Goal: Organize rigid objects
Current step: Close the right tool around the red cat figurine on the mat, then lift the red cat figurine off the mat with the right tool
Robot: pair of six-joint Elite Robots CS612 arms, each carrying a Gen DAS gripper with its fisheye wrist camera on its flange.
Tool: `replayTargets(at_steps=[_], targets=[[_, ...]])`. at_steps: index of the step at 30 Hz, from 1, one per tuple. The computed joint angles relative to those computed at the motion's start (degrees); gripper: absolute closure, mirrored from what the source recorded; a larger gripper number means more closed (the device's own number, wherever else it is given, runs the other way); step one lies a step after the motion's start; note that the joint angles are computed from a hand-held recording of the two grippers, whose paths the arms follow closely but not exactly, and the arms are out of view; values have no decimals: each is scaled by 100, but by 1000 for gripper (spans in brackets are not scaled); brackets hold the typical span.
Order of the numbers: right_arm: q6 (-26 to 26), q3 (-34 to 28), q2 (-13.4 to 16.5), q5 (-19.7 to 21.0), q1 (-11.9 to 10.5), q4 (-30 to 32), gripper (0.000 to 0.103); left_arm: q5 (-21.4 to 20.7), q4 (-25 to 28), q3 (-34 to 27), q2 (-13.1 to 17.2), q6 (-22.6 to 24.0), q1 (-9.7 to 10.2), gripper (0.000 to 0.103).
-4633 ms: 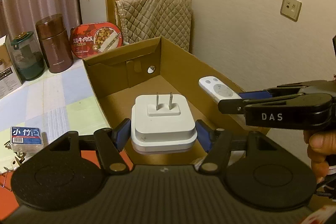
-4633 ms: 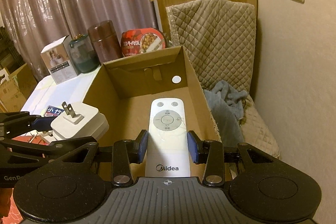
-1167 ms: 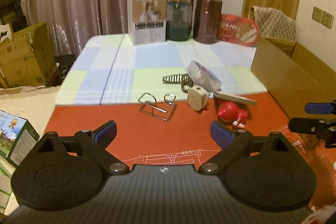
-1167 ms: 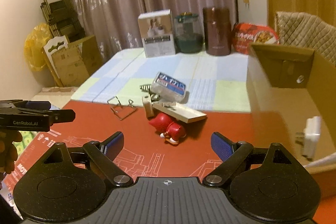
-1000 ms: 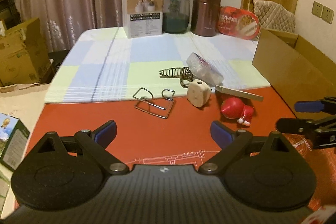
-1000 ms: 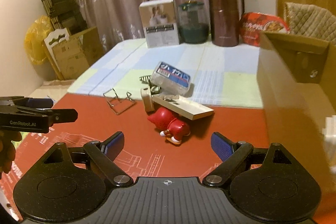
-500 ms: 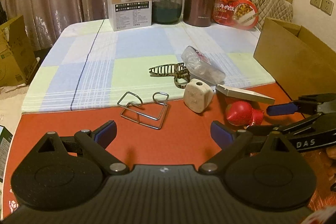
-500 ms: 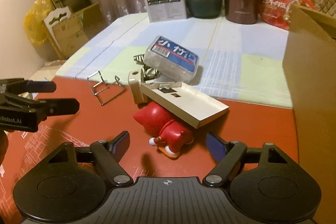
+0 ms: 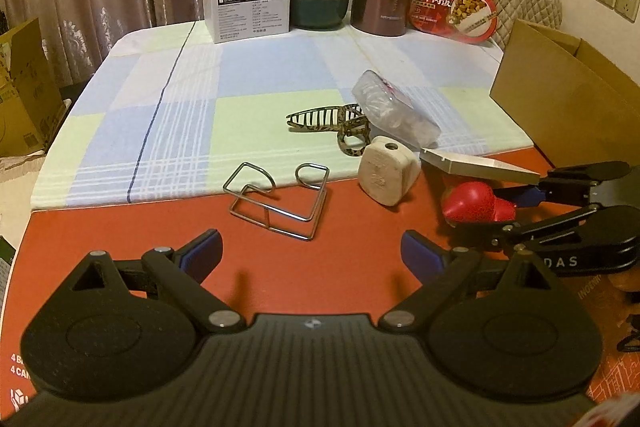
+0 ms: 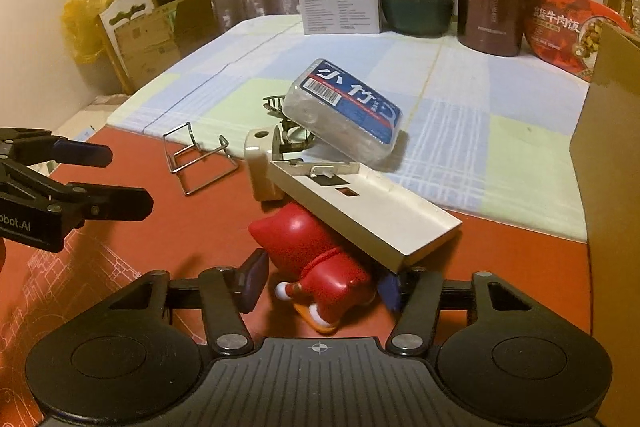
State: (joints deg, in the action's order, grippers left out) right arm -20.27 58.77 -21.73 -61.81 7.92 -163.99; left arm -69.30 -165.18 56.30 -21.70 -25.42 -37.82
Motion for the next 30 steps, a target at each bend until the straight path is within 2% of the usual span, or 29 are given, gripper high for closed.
replayTargets(at_steps=[2,16,23,27,30], targets=[[14,-10,2,0,0,22,56,-16,5,-7,2,34,-2,9],[201,385,-258,22,53,87,56,-37,23,-8,10,124,-5,9],[334,661,-417,163,35,-256,57,-16,41,1,13,96,3,9],[422,729,-459,58,27,-434,57,-14,16,-3,24,93,3,9],[330,710,-477,-9,21,-167,57,-32,63,-44,48,106,8,9]])
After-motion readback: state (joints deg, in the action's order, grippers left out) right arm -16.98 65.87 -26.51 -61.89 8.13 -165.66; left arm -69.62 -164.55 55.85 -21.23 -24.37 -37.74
